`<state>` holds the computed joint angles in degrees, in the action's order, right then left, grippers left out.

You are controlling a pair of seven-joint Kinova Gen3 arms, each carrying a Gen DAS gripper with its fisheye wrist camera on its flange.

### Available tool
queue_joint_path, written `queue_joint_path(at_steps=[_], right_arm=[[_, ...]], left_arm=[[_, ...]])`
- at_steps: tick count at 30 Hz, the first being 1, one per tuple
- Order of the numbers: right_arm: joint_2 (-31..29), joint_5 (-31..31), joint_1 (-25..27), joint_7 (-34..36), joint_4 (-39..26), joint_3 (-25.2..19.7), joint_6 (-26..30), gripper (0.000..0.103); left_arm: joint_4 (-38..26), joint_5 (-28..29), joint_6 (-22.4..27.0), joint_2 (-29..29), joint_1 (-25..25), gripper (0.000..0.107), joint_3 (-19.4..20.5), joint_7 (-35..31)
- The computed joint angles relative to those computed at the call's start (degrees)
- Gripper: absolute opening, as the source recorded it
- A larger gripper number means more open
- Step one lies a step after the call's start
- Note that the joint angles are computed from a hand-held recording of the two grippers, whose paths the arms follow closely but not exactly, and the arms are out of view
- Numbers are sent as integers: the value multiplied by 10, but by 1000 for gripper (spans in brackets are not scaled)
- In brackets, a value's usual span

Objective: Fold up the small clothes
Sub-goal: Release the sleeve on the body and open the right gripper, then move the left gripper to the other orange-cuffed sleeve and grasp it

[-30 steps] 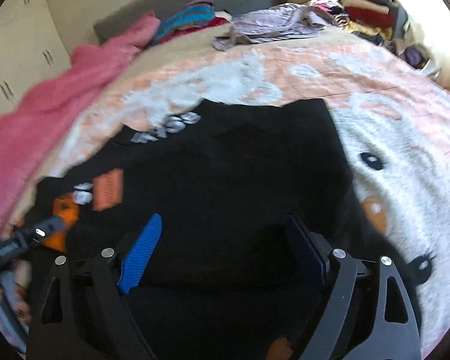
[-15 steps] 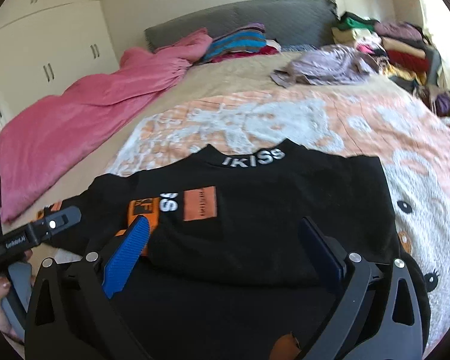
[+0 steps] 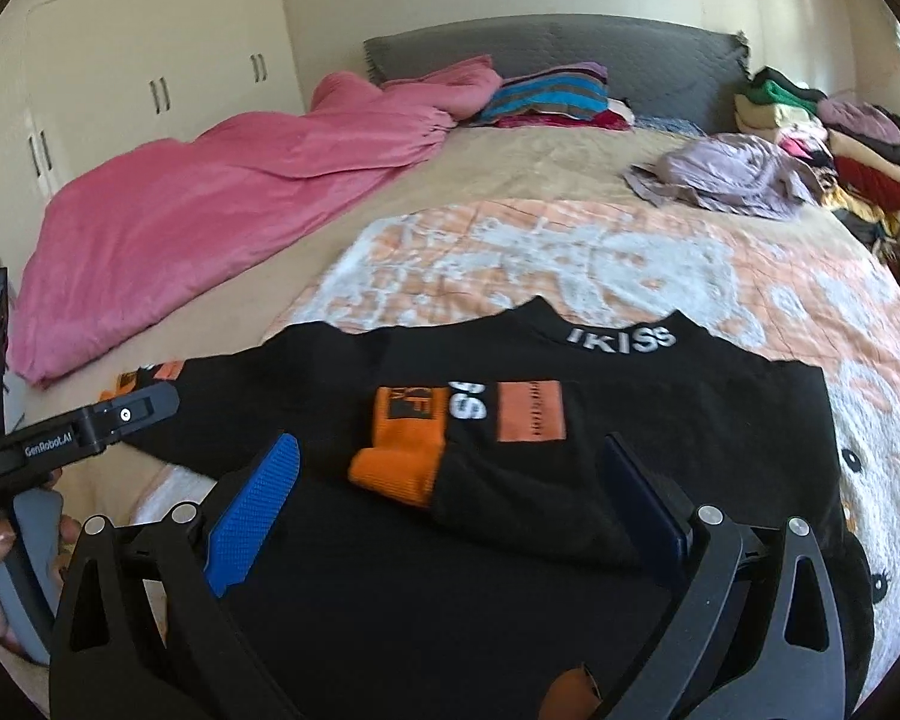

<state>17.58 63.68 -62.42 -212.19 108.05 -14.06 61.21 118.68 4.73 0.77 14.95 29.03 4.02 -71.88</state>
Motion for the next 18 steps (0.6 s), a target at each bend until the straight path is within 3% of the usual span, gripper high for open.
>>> queue_joint_path(at_steps=[5,13,18], right_arm=[[13,-1,1,32,-29,3,-9,98],[43,-4,-5,102,-85,21,-28,98],[61,-9,-11,138,-116,37,-48,98]], left_arm=[[21,4,-4,-16,-43,93,11,3],[36,8,-3,-24,-35,93,-53,19],[53,9,-13,-24,-134,93,13,21]])
